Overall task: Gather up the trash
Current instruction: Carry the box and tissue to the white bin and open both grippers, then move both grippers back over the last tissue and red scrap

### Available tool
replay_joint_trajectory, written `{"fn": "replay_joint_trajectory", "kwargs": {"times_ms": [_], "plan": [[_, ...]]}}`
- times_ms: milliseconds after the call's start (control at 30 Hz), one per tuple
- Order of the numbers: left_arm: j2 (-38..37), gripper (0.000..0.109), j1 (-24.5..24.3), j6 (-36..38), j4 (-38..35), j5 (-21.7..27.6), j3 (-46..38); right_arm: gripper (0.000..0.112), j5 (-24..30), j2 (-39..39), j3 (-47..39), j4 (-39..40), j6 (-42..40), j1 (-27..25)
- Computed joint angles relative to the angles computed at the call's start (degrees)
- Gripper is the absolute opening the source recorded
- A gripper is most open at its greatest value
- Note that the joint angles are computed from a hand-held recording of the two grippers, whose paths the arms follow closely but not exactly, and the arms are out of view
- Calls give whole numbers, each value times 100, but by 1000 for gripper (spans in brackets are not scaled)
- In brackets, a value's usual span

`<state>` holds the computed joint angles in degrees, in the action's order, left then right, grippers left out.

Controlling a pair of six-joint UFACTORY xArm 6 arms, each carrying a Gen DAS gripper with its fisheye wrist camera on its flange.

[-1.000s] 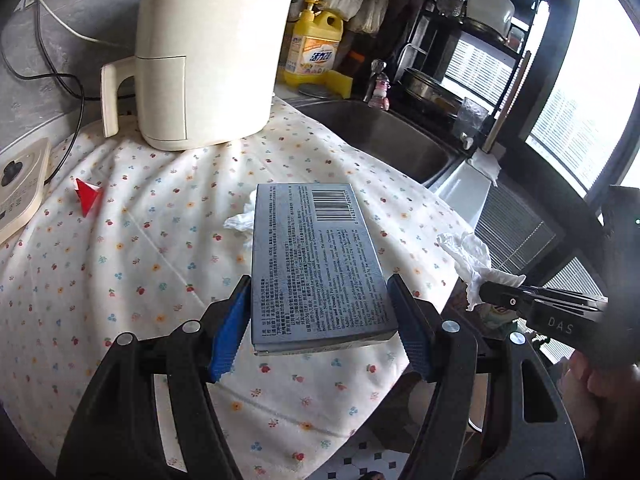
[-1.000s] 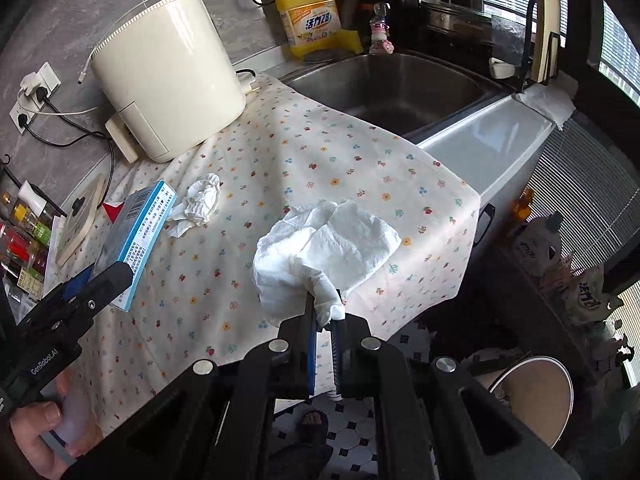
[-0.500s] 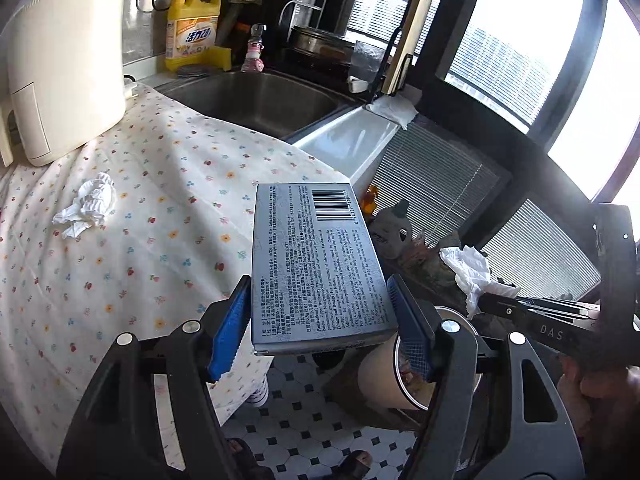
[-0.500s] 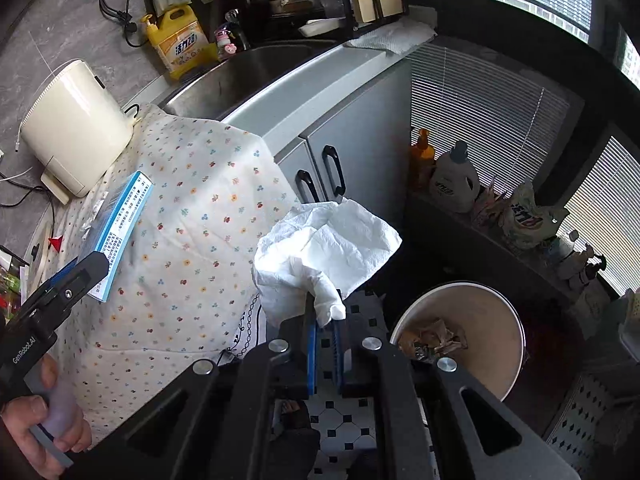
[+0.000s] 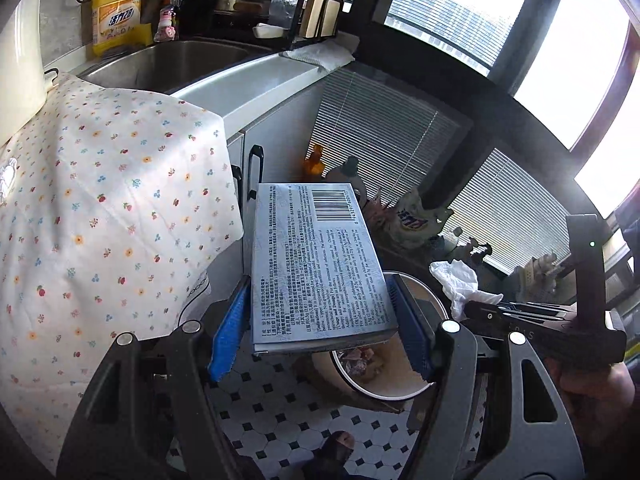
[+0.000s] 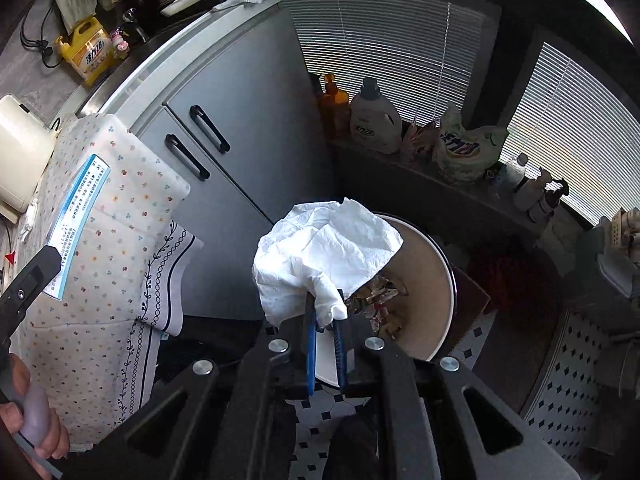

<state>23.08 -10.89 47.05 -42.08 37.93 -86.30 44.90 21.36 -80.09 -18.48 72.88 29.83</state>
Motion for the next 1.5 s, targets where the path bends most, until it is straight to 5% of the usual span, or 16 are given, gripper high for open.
{"fn": "replay_joint_trajectory", "kwargs": {"times_ms": [167,867,967,1200,1500], "plan": [[8,67,-195,-170,102,-182,236,53,-277,-225,494,-126,116,-101],[307,68,-994,15,-178,256,315,59,-10,-2179,2520,-717,1192,-111],[340,75,-1047,56,-288,377,250,61,106,-2330,2604,-797,1315,-97],[259,85,-843,74,-276,378,146,67,94,-2164,2310,-900,1345,-51],[47,91,-182,-107,-86,279,33,79,73,-1074,782,-990,957,153]]}}
